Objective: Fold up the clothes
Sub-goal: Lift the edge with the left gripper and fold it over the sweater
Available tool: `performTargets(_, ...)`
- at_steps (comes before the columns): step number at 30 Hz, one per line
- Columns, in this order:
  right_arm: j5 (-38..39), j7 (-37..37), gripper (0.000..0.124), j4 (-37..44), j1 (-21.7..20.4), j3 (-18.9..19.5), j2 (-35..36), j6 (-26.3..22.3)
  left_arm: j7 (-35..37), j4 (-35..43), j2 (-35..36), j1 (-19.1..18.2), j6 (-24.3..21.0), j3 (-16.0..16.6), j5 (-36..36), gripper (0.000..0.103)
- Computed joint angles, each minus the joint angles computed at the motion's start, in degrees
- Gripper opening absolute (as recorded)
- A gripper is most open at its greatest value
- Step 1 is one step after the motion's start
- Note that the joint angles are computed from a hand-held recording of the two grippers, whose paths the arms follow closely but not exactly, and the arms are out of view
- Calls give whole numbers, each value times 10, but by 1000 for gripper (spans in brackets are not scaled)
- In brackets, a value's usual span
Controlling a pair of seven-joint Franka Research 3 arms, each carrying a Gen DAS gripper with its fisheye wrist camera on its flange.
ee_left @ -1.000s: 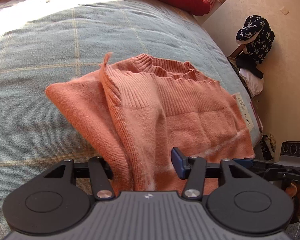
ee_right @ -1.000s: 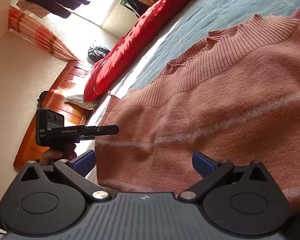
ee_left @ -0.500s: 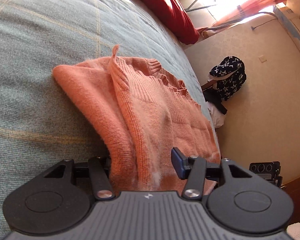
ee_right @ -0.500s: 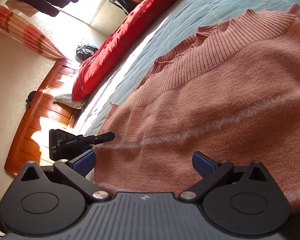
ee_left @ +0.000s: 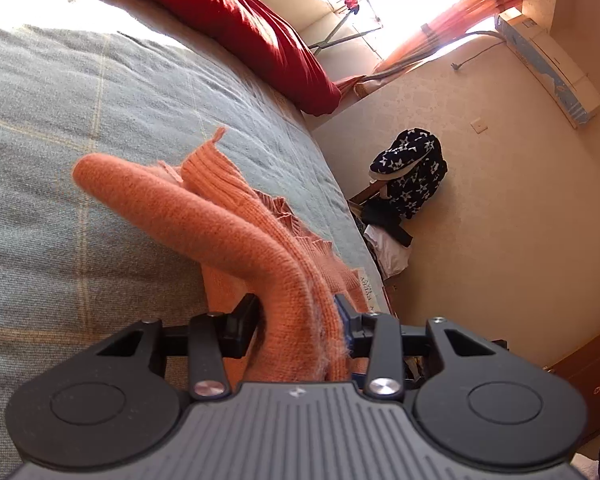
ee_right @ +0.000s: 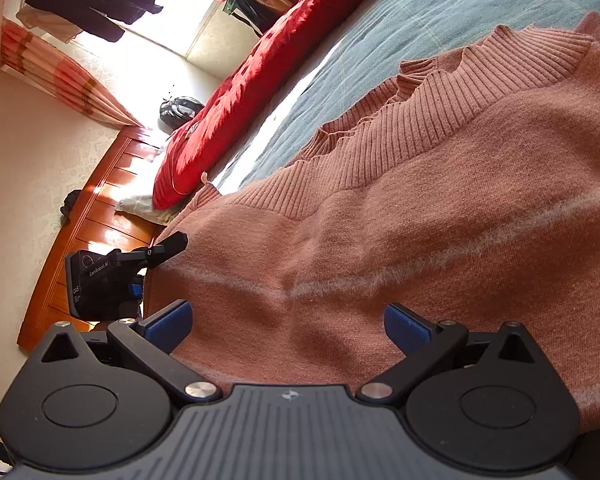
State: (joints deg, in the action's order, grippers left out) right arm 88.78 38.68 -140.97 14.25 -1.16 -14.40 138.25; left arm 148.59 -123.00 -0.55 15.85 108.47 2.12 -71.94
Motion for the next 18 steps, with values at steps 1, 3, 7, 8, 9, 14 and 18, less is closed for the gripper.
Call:
performTargets(1, 4, -3, 103, -2, -1, -2, -2, -2, -1, 0, -2, -2, 3, -2, 2, 38)
performTargets(3, 11, -9, 103, -4, -4, -5, -4, -6, -3, 1, -5, -6, 11, -4, 7, 38)
performTargets(7, 26, -33, 103, -5, -7, -10, -8, -23, -25, 0, -11, -13, 27, -6, 13, 38)
performTargets(8, 29, -42, 103, -4, -6, -9, -8, -28, -27, -1, -14, -15, 29, -6, 14, 38)
performTargets(9, 32, -51, 103, -3, -6, -9, -8, -32, -28, -2, -16, -17, 31, -6, 15, 38)
performTargets(14, 44, -90, 103, 4, -3, -6, -7, -55, -36, -3, -21, -24, 33, -5, 18, 39)
performTargets(18, 68, -146, 103, 33, 6, 3, 9, -67, -37, 0, -20, -28, 33, -5, 19, 39)
